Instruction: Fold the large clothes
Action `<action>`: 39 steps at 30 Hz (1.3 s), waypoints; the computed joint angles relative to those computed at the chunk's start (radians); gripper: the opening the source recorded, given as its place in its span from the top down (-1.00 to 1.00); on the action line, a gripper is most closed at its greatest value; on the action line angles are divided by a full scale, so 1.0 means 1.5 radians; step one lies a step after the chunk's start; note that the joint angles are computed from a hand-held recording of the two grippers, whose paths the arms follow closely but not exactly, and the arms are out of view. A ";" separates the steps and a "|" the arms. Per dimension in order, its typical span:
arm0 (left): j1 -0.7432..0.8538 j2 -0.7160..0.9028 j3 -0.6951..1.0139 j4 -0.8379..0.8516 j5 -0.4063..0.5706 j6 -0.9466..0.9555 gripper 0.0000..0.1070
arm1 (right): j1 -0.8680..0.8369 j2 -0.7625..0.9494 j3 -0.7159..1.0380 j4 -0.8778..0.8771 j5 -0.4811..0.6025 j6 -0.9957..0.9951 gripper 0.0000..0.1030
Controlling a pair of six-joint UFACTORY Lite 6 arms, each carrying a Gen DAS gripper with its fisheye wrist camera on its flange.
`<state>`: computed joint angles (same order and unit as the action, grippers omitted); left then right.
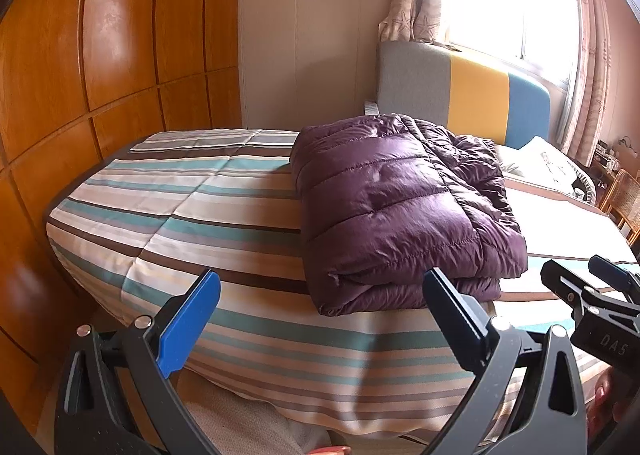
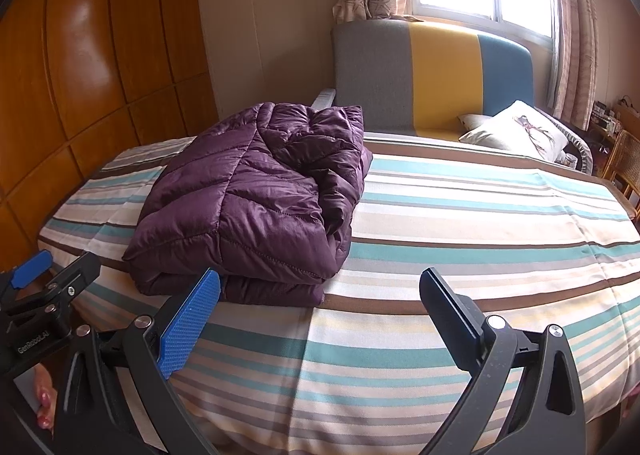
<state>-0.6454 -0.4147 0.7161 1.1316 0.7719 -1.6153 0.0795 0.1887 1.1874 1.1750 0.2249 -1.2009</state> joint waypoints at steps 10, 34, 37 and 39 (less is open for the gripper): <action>-0.006 -0.004 -0.004 0.000 0.004 -0.005 -0.89 | 0.004 0.002 0.000 -0.014 -0.001 0.009 -0.93; 0.005 -0.006 -0.006 -0.015 -0.010 0.013 -0.89 | 0.012 0.014 0.013 -0.055 -0.001 0.061 -0.93; 0.008 -0.009 -0.006 -0.017 -0.017 0.021 -0.89 | 0.013 0.015 0.014 -0.058 0.000 0.064 -0.93; 0.007 -0.009 -0.006 -0.016 -0.020 0.024 -0.89 | 0.013 0.015 0.013 -0.057 -0.001 0.062 -0.93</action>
<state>-0.6344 -0.4280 0.7073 1.1072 0.7417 -1.5796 0.0991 0.2115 1.2074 1.0893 0.2242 -1.1071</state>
